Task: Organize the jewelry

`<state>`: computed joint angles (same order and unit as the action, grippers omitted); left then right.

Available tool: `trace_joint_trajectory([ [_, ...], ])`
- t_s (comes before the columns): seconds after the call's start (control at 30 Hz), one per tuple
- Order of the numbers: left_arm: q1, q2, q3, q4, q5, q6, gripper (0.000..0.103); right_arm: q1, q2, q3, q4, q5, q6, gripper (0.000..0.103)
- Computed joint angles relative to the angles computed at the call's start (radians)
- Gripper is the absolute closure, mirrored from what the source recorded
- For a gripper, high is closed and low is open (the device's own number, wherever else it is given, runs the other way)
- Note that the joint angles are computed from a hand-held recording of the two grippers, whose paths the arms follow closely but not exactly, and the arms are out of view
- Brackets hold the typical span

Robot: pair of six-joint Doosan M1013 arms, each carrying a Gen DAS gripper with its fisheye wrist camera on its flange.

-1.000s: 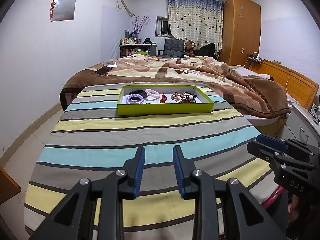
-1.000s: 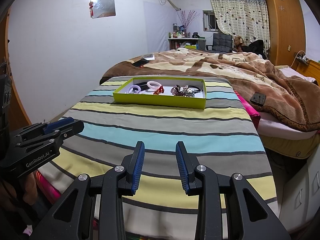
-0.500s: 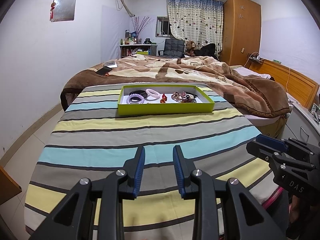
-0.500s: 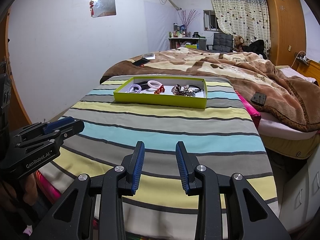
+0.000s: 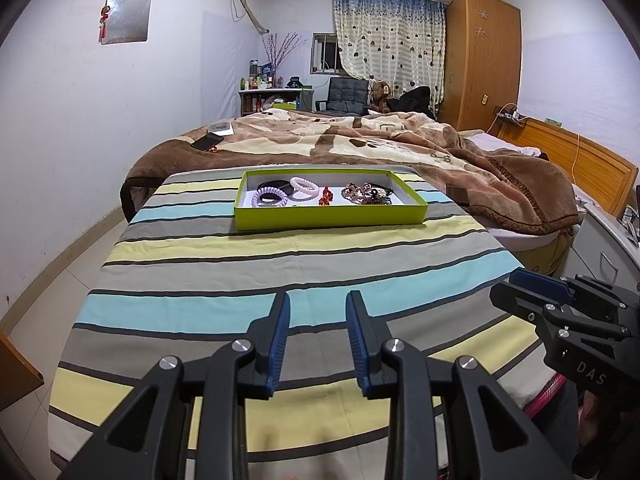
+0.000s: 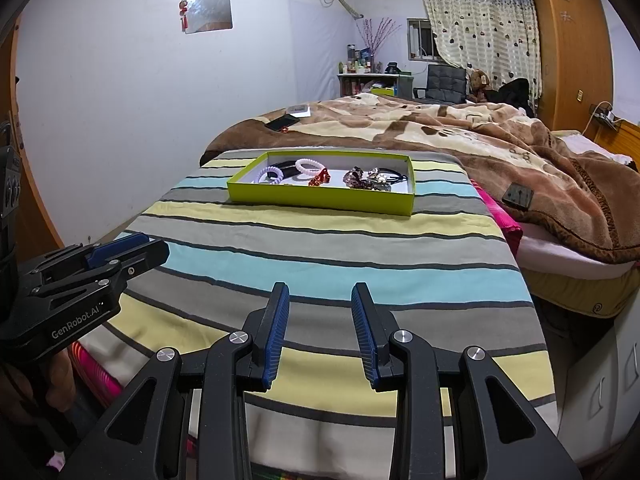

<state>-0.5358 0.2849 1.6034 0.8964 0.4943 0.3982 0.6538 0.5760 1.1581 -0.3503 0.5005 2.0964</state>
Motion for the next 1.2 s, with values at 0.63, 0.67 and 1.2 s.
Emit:
trace_joint_trajectory([
  [0.63,0.000,0.000,0.002,-0.003,-0.001,0.002,0.073,0.000,0.001,-0.002,0.004,0.003,-0.003,0.070],
  [0.67,0.000,0.000,0.002,-0.003,-0.001,0.002,0.073,0.000,0.001,-0.002,0.006,0.003,-0.005,0.070],
  [1.2,-0.002,0.002,0.004,-0.011,0.001,0.007,0.073,0.000,0.002,0.000,0.009,0.001,-0.008,0.070],
])
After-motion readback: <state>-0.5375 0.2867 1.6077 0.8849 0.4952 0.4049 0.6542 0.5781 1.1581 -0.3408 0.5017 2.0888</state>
